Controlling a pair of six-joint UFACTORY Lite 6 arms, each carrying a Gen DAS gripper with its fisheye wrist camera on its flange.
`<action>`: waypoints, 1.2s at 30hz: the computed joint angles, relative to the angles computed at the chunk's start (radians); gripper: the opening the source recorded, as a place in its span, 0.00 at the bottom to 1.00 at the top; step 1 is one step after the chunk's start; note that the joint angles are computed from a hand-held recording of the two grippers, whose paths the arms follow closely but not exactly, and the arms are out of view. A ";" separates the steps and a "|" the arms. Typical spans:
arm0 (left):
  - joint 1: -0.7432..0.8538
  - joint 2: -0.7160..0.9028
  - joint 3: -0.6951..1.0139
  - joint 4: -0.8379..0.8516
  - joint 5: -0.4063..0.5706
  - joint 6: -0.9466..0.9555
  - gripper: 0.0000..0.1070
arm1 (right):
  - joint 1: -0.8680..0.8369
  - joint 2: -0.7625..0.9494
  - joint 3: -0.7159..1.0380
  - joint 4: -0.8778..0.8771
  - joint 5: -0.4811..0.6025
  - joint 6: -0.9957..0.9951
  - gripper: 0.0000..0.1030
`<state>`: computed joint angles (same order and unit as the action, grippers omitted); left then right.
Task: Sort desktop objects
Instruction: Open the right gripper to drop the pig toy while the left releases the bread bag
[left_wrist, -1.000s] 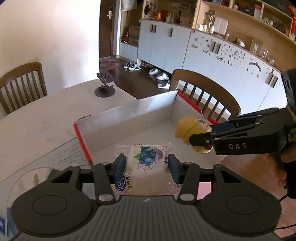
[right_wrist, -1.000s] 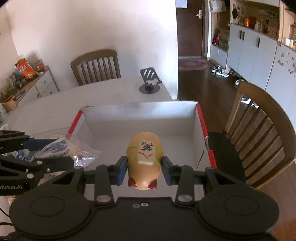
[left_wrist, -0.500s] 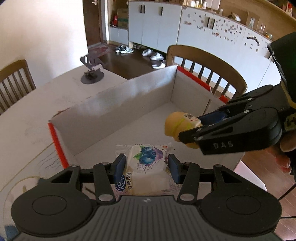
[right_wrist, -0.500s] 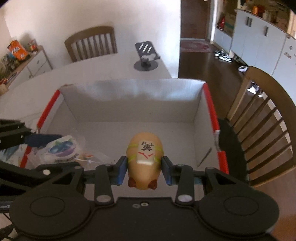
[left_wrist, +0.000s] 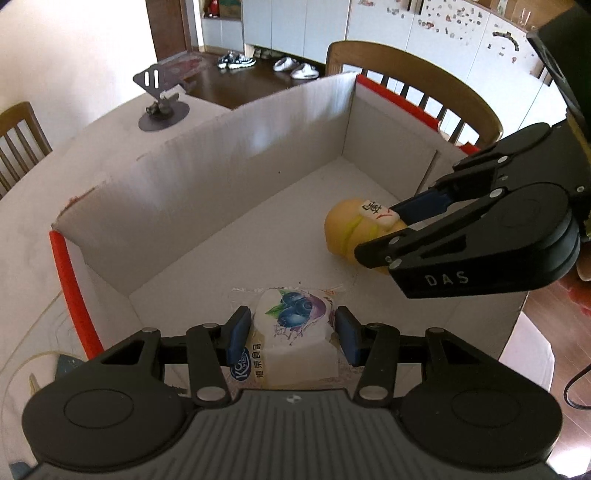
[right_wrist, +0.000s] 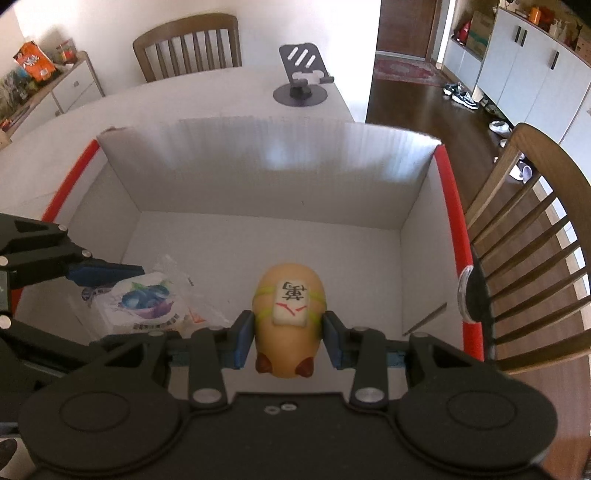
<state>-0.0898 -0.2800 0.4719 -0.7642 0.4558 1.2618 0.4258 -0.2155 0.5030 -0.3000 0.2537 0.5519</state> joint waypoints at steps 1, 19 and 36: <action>-0.002 0.006 0.001 0.005 -0.003 -0.004 0.46 | 0.002 0.007 -0.001 -0.014 -0.002 0.015 0.37; -0.034 0.080 0.048 0.134 0.025 -0.134 0.53 | -0.001 0.059 0.004 -0.001 -0.006 0.011 0.42; 0.171 -0.179 0.020 0.060 0.276 -0.049 0.54 | 0.009 -0.259 -0.077 0.130 0.115 -0.078 0.51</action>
